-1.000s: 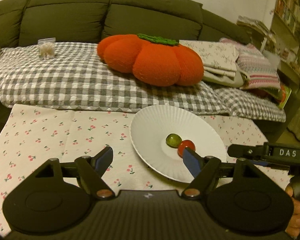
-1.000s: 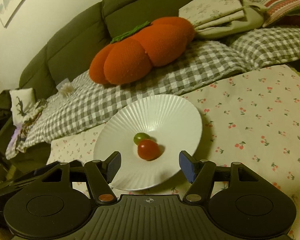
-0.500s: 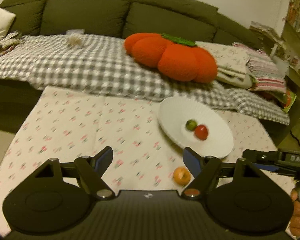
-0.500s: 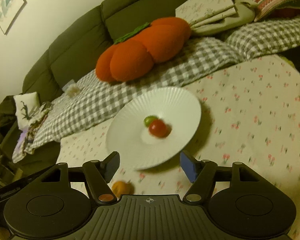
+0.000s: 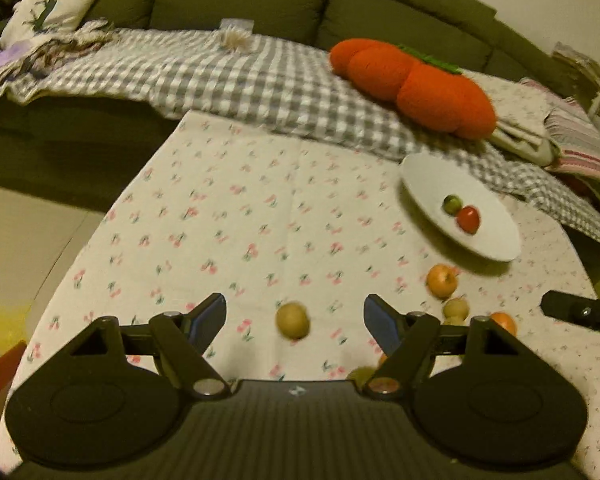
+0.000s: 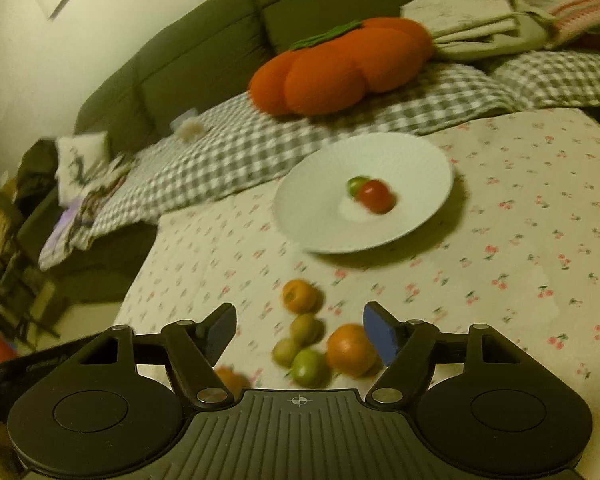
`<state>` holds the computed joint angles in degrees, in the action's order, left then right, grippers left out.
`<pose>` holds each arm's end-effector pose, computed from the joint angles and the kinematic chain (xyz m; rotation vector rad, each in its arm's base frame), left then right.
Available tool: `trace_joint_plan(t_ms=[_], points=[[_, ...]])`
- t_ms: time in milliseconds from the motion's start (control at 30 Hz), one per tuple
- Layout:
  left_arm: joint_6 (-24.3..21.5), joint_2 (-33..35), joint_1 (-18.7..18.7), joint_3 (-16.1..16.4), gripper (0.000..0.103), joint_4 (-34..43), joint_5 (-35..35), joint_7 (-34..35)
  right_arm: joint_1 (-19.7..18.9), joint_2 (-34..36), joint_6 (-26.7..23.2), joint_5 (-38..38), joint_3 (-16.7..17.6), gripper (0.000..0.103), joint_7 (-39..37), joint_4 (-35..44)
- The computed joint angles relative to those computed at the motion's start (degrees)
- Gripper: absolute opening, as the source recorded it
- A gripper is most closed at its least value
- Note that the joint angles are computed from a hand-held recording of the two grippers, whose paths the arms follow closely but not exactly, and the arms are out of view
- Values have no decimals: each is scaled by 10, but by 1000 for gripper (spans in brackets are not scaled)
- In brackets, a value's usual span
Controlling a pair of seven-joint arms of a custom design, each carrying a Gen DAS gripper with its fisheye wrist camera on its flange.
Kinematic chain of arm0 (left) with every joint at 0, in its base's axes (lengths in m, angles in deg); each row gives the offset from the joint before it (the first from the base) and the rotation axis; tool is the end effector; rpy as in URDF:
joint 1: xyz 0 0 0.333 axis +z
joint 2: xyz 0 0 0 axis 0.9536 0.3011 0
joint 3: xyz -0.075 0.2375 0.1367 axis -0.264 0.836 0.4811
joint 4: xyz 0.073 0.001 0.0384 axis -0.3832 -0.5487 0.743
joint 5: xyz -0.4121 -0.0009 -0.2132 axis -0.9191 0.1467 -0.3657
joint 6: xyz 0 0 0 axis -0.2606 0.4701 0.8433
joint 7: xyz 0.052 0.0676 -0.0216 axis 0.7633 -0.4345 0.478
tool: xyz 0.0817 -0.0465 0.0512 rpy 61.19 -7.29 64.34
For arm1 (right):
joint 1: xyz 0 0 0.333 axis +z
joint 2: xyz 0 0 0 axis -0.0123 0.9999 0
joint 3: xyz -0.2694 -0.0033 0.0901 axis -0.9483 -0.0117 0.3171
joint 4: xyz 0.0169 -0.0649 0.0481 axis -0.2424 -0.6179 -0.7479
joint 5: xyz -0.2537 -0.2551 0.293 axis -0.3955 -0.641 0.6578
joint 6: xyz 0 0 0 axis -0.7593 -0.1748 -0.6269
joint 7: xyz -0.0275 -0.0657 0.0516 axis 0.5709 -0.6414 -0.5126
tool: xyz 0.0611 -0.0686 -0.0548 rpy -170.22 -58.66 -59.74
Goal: Organize fruits
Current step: 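Move the left tool to the yellow fruit and grasp it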
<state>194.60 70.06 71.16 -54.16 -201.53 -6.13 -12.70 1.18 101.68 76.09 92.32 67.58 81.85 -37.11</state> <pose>0.6398 -0.0371 0.3186 -2.1231 1.3167 -0.8011 0.7550 0.1748 0.3333 -1.8317 1.3030 -0.1755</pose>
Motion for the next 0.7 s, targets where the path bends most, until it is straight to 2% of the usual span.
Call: trace_joint_plan(t_ms=[100,167,267,333,467,567,700], points=[[3,8,-3,2,73,3,2,4,8,-2,17,-12,-1,71,-12,-8],[-3,19,-10,7,68,14,14,0,14,2,14,-28,-7,71,4,-6],[-9,41,-5,-4,58,28,-31,42,17,5,9,-49,-9,71,16,-8],[-9,56,-6,-7,55,38,-67,78,25,9,27,-69,-15,71,27,-9],[-19,79,-31,14,50,59,-88,96,30,27,38,-111,-22,71,68,5],[-24,94,-43,24,41,71,-109,108,30,38,39,-139,-26,71,100,15],[-25,106,-55,33,41,78,-133,133,30,50,37,-173,-29,71,139,26]])
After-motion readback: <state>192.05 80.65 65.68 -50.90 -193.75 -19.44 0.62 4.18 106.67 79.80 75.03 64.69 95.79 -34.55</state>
